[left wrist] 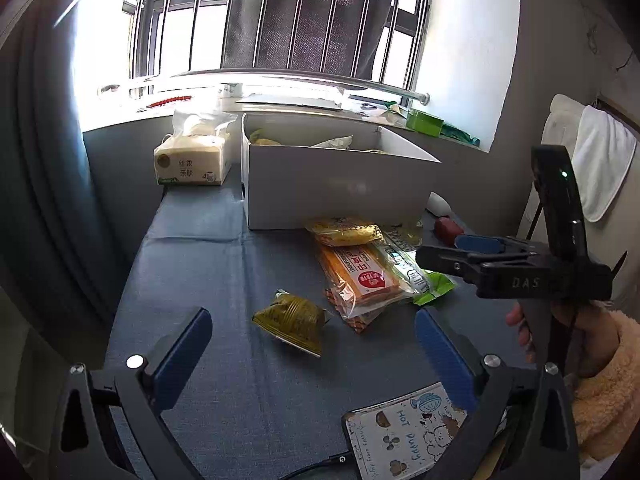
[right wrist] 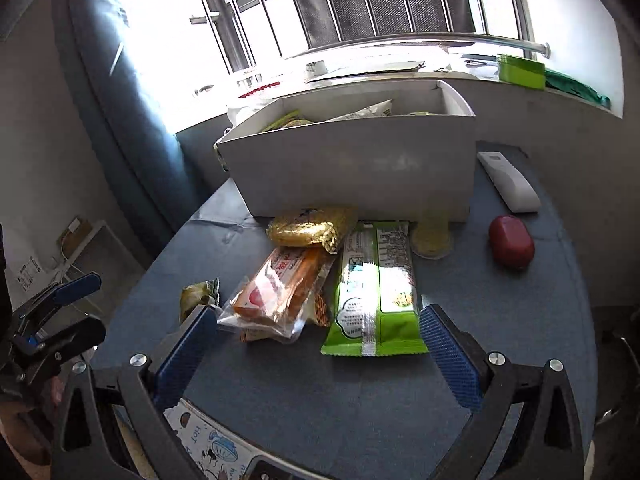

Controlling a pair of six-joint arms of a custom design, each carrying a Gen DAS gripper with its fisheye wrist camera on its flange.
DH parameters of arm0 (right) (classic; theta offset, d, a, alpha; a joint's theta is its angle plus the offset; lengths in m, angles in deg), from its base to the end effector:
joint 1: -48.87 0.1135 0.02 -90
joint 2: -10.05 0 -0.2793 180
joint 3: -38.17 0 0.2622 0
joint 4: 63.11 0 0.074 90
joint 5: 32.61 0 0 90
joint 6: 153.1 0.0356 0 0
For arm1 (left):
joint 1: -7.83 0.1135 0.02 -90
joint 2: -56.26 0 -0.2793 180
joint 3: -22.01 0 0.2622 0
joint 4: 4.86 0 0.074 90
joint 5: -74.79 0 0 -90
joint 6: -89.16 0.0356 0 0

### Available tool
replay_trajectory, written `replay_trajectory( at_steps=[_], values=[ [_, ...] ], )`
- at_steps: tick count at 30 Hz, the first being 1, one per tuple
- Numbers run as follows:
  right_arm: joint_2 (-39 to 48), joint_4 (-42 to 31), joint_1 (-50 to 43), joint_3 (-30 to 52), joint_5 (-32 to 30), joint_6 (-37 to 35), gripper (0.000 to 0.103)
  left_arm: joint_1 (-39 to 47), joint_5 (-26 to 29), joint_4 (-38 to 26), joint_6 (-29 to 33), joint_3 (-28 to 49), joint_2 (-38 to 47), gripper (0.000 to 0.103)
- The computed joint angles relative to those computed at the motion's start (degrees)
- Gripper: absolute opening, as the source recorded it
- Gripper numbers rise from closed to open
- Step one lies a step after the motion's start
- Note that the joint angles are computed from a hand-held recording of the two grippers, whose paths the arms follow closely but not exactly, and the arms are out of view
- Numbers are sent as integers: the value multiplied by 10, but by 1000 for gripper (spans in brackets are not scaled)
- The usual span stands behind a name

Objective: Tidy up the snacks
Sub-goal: 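Grasp small olive-green packet with left tool while right tool grasps round cartoon cracker bag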

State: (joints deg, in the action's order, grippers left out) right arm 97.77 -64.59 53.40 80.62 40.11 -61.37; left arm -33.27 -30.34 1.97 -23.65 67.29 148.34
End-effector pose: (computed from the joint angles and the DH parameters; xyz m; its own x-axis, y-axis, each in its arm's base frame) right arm 0.2657 0.0317 0.1276 -0.7342 -0.0292 -0.6783 -0.2563 0.9371 0.2369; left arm 0.2267 -0.1854 0.1319 -0.6338 0.0563 -0.7714 0.2583 0.9555 -0.1426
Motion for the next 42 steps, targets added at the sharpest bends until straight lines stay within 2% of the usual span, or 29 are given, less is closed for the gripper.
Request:
replay_trajectory(
  at_steps=[4,11,13,15,16,17,19,23,28,33,34,35,37,38,42],
  values=[
    [109,-44,34,121,24,-5,103,5,-5,-4,3,-1,2,103],
    [280,-167,78,328,82,-5,103,28,13,1,-1,-3,18,103],
    [313,-195,90,368,114,-4,103,33,19,1,0,-1,25,103],
    [328,-198,91,382,118,-3,103,37,26,1,3,2,33,103],
    [330,-199,85,384,98,-6,93,38,27,-1,4,5,37,103],
    [329,-198,79,382,73,-7,84,39,26,0,7,6,42,103],
    [309,-173,73,354,68,-9,81,44,33,-2,15,13,53,103],
    [256,-154,57,300,35,-24,80,59,69,-10,42,42,89,103],
    [123,-134,9,196,-44,-42,80,87,116,-44,93,105,147,103],
    [-36,-118,-53,76,-119,-42,80,91,118,-123,160,194,211,101],
    [-58,-120,-66,62,-131,-40,80,92,125,-139,177,209,224,84],
    [-77,-120,-74,53,-137,-32,80,94,138,-147,189,217,232,57],
    [-110,-128,-96,29,-157,-34,80,103,155,-136,191,211,232,55],
    [-117,-128,-104,21,-165,-32,80,104,153,-135,188,204,225,51],
    [-131,-118,-128,4,-180,-26,80,107,148,-61,170,132,161,49]
  ],
)
